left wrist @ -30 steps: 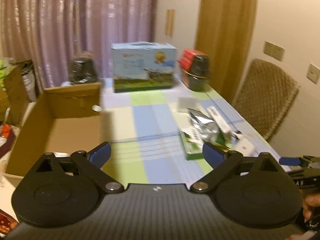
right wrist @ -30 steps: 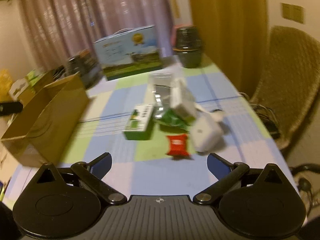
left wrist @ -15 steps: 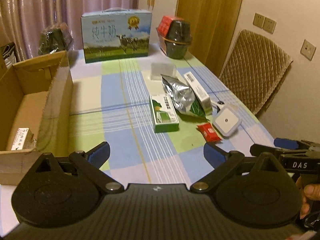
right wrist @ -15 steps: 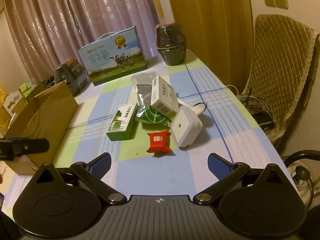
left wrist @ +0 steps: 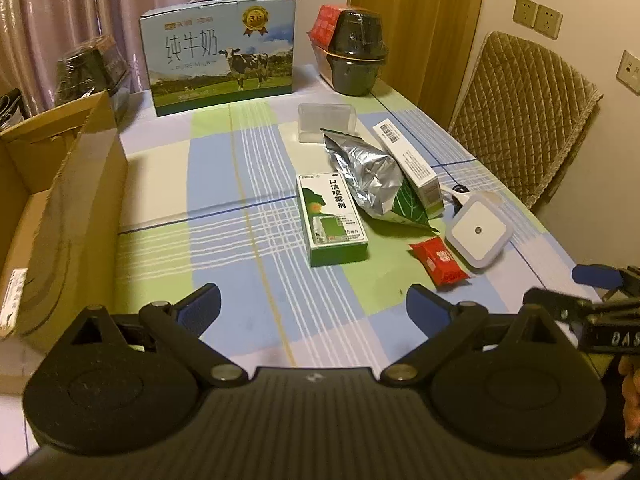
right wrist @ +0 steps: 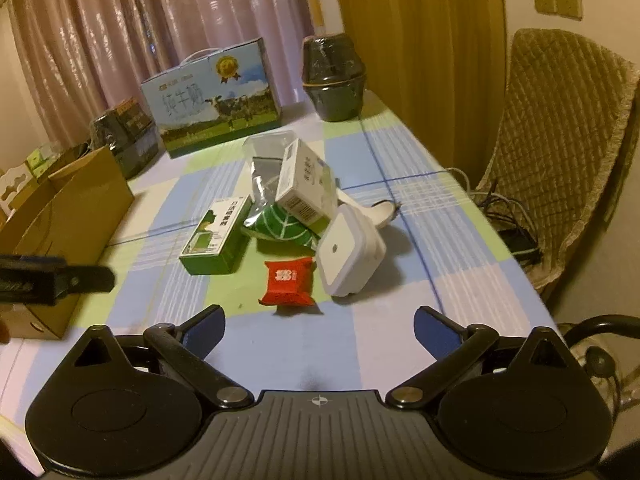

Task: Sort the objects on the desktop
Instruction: 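Grasp the green spray box with the left tool while the right tool grasps the red packet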

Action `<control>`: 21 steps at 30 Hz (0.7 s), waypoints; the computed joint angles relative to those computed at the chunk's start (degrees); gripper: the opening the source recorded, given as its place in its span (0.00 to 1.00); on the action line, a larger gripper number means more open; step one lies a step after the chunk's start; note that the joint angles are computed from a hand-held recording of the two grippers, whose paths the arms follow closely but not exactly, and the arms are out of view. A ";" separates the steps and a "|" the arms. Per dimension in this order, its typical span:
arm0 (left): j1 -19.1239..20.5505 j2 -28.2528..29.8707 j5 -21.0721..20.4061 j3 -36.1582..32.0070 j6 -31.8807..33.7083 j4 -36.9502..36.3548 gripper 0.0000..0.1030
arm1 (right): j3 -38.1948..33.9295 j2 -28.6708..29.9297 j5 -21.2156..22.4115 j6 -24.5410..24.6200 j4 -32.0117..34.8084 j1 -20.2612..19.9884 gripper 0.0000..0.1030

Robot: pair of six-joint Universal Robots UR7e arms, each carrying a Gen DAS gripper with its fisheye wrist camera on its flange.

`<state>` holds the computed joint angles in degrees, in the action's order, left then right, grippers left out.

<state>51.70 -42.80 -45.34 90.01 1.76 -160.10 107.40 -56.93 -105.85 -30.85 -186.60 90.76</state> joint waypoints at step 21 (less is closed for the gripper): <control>4.12 10.76 -2.16 -15.69 6.54 3.49 0.80 | -10.44 12.15 -0.59 -1.52 0.10 0.04 0.52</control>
